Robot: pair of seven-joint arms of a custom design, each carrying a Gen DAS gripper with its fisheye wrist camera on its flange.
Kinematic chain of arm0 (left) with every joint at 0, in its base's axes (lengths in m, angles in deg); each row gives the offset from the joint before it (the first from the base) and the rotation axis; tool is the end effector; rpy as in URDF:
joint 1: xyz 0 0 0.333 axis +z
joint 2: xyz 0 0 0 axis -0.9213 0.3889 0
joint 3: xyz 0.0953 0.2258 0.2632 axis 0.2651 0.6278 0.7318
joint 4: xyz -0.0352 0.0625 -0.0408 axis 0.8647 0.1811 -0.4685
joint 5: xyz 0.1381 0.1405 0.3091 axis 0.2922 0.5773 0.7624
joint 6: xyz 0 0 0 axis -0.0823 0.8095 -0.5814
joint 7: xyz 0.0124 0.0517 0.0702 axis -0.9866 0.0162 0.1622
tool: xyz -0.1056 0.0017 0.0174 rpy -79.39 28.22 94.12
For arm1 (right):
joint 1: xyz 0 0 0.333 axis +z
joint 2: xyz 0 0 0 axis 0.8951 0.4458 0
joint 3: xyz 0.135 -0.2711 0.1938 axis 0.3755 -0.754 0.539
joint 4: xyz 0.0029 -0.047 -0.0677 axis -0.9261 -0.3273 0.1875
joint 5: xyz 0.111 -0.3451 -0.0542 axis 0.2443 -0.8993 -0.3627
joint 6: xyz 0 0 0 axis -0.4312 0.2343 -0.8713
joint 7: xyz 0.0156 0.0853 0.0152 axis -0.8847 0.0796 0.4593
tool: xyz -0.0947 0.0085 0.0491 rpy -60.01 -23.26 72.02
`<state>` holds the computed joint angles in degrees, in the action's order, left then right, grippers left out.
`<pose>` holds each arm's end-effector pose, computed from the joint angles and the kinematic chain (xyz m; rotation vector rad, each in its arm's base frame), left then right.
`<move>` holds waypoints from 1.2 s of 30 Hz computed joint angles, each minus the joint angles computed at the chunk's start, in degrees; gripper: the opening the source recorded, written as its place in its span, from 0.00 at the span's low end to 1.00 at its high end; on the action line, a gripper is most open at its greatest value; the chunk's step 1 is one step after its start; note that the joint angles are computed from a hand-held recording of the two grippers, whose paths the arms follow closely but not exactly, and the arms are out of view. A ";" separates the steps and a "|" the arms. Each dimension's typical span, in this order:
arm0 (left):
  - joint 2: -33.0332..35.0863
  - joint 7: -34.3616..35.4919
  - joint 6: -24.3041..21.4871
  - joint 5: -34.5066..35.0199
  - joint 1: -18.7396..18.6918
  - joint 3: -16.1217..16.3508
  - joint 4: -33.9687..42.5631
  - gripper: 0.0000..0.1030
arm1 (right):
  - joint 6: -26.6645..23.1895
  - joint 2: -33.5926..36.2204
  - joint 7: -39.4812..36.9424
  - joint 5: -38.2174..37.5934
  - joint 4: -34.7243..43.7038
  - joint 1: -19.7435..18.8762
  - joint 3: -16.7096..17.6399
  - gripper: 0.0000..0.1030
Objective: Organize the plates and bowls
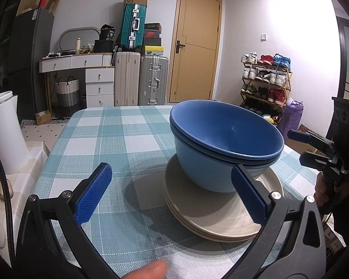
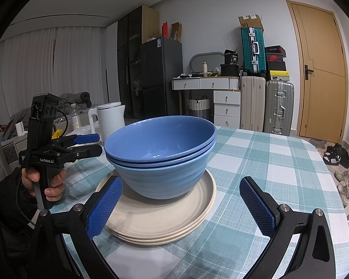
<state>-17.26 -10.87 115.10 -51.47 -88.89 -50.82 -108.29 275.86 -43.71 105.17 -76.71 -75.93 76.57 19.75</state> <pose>0.5900 -0.3503 0.4898 -1.1825 1.9977 -1.3709 0.5418 0.1805 0.4625 -1.5969 1.2553 -0.7676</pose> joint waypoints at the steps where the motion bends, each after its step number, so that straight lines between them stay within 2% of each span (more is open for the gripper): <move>1: -0.03 0.04 -0.01 -0.10 -0.15 0.16 -0.02 0.99 | 0.01 -0.04 -0.07 0.12 -0.05 0.06 -0.04 1.00; 36: -0.04 0.67 0.35 -0.75 -0.60 0.46 -0.37 0.99 | 0.15 0.21 -0.02 0.03 0.14 0.04 0.02 1.00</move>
